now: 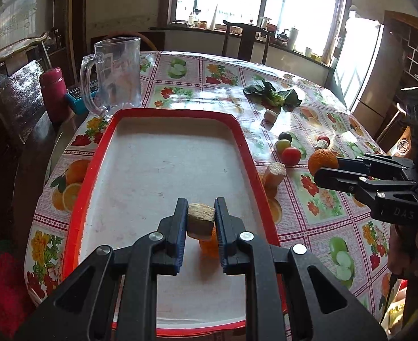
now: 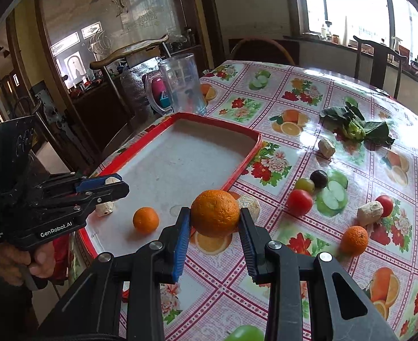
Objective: Organize fruits
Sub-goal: 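Carry the cube and orange into the tray and open both tools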
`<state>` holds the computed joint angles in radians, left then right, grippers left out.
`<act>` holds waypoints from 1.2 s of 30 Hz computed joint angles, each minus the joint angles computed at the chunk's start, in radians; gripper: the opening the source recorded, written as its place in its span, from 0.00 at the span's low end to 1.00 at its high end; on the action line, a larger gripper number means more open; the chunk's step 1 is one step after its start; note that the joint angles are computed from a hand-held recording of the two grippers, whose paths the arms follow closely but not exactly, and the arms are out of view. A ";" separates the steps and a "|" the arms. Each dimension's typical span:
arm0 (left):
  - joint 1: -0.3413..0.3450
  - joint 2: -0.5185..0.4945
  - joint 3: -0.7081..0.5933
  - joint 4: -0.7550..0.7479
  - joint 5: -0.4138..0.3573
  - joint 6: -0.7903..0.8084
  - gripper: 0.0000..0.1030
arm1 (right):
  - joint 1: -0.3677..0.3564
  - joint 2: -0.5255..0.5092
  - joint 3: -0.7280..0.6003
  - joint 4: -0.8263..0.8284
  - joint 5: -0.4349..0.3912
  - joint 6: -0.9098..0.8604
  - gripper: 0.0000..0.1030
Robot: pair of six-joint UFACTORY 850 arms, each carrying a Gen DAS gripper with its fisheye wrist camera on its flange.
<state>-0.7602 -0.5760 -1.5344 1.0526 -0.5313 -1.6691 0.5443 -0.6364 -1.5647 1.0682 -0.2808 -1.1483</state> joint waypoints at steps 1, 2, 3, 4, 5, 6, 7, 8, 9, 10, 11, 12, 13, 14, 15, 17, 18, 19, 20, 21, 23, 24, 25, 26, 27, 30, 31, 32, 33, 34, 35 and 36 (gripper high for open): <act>0.002 0.002 0.004 0.000 0.000 -0.003 0.16 | 0.002 -0.005 -0.008 -0.008 -0.004 0.007 0.33; 0.003 0.005 0.009 0.003 0.000 -0.009 0.16 | 0.006 -0.011 -0.017 -0.020 -0.007 0.018 0.33; 0.005 0.008 0.014 0.007 -0.001 -0.014 0.16 | 0.009 -0.017 -0.026 -0.029 -0.009 0.025 0.33; 0.007 0.011 0.019 0.008 0.000 -0.019 0.16 | 0.012 -0.022 -0.034 -0.040 -0.013 0.033 0.33; 0.010 0.013 0.023 0.009 0.001 -0.022 0.16 | 0.015 -0.029 -0.046 -0.054 -0.017 0.047 0.33; 0.013 0.016 0.028 0.010 0.000 -0.026 0.16 | 0.018 -0.037 -0.057 -0.066 -0.021 0.058 0.33; 0.015 0.019 0.033 0.012 -0.002 -0.032 0.16 | 0.021 -0.044 -0.068 -0.074 -0.025 0.064 0.33; 0.019 0.023 0.040 0.016 -0.001 -0.038 0.16 | 0.025 -0.052 -0.080 -0.088 -0.029 0.077 0.33; 0.022 0.027 0.046 0.019 0.000 -0.046 0.16 | 0.028 -0.061 -0.093 -0.099 -0.034 0.088 0.33; 0.025 0.031 0.052 0.022 -0.001 -0.051 0.16 | 0.032 -0.071 -0.107 -0.112 -0.041 0.101 0.33; 0.028 0.034 0.056 0.021 -0.002 -0.053 0.16 | 0.036 -0.083 -0.124 -0.131 -0.048 0.121 0.33; 0.031 0.035 0.059 0.018 -0.001 -0.052 0.16 | 0.039 -0.095 -0.140 -0.148 -0.054 0.137 0.33; 0.036 0.037 0.063 0.013 0.001 -0.049 0.16 | 0.043 -0.108 -0.158 -0.164 -0.064 0.154 0.33; 0.039 0.037 0.065 0.007 0.001 -0.045 0.16 | 0.046 -0.123 -0.177 -0.180 -0.074 0.171 0.33; 0.043 0.038 0.068 0.001 0.001 -0.039 0.16 | 0.049 -0.138 -0.197 -0.202 -0.084 0.193 0.33; 0.051 0.040 0.075 -0.006 0.001 -0.035 0.16 | 0.057 -0.168 -0.237 -0.262 -0.097 0.253 0.33; 0.056 0.042 0.080 -0.009 0.005 -0.036 0.16 | 0.060 -0.183 -0.258 -0.285 -0.107 0.275 0.33; 0.060 0.042 0.083 -0.014 0.009 -0.035 0.16 | 0.062 -0.198 -0.277 -0.302 -0.117 0.293 0.33; 0.064 0.042 0.085 -0.021 0.012 -0.032 0.16 | 0.064 -0.212 -0.296 -0.321 -0.126 0.312 0.33; 0.069 0.040 0.084 -0.029 0.016 -0.025 0.16 | 0.066 -0.226 -0.314 -0.341 -0.134 0.332 0.33; 0.077 0.033 0.081 -0.055 0.022 -0.001 0.16 | 0.069 -0.250 -0.344 -0.376 -0.152 0.367 0.33; 0.081 0.028 0.078 -0.067 0.024 0.012 0.16 | 0.071 -0.260 -0.355 -0.393 -0.158 0.383 0.33; 0.084 0.023 0.074 -0.082 0.024 0.027 0.16 | 0.073 -0.270 -0.370 -0.413 -0.167 0.401 0.33; 0.088 0.019 0.072 -0.098 0.026 0.041 0.16 | 0.074 -0.280 -0.383 -0.430 -0.174 0.415 0.33; 0.091 0.016 0.071 -0.112 0.030 0.052 0.16 | 0.076 -0.289 -0.396 -0.447 -0.182 0.429 0.33; 0.100 0.004 0.064 -0.162 0.036 0.092 0.16 | 0.082 -0.310 -0.424 -0.504 -0.197 0.468 0.33; 0.102 -0.001 0.062 -0.180 0.037 0.106 0.16 | 0.085 -0.316 -0.431 -0.525 -0.200 0.482 0.33; 0.104 -0.003 0.061 -0.196 0.037 0.117 0.16 | 0.088 -0.324 -0.442 -0.547 -0.205 0.498 0.33; 0.105 -0.006 0.060 -0.208 0.038 0.126 0.16 | 0.090 -0.328 -0.447 -0.564 -0.207 0.510 0.33; 0.106 -0.009 0.060 -0.218 0.036 0.132 0.16 | 0.092 -0.333 -0.452 -0.579 -0.208 0.521 0.34; 0.105 -0.011 0.059 -0.223 0.033 0.135 0.16 | 0.093 -0.337 -0.456 -0.588 -0.210 0.528 0.35; 0.103 -0.010 0.061 -0.213 0.030 0.128 0.16 | 0.094 -0.339 -0.459 -0.595 -0.211 0.533 0.35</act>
<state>-0.6575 -0.5865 -1.4734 0.8401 -0.5011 -1.5413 0.6380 -0.9757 -2.0239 0.4736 -0.4922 -0.6150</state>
